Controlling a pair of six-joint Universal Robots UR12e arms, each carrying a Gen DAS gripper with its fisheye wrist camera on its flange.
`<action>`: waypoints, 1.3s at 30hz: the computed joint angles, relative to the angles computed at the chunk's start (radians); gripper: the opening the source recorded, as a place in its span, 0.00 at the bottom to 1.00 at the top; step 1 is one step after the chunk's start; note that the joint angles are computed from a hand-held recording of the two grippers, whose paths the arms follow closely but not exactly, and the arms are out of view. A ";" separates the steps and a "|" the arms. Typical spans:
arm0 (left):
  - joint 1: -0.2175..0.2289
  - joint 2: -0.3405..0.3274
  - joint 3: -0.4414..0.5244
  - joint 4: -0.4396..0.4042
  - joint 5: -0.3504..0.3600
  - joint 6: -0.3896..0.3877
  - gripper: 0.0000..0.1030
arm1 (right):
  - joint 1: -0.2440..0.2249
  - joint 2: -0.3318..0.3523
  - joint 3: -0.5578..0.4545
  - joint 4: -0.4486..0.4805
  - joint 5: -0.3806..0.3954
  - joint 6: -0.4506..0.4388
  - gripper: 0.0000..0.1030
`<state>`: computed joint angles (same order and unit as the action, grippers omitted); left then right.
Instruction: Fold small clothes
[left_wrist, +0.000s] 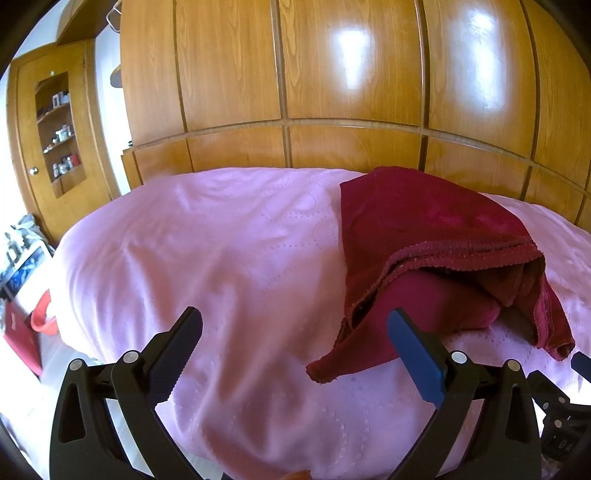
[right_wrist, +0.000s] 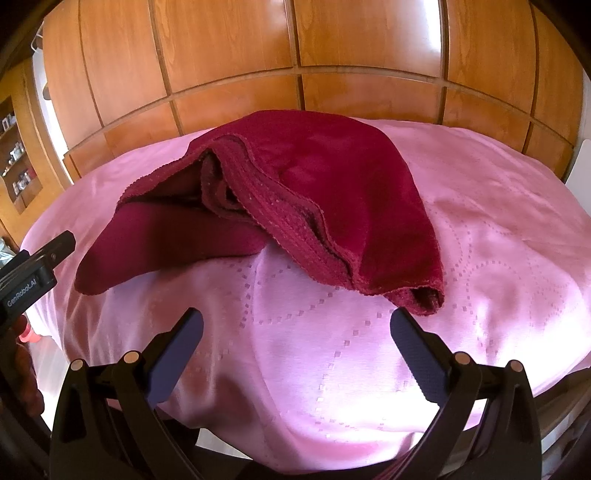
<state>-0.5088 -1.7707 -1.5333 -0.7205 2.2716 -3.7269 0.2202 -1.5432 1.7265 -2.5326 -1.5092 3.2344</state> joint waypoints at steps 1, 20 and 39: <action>0.000 0.000 0.002 -0.001 0.002 -0.001 0.96 | 0.000 0.000 0.000 -0.001 0.001 0.000 0.98; 0.002 -0.004 0.016 0.005 -0.006 0.016 0.97 | -0.004 0.002 -0.004 -0.005 0.010 0.006 0.98; 0.004 -0.016 0.033 0.024 -0.012 0.051 0.96 | -0.016 0.003 -0.010 -0.028 0.025 0.012 0.98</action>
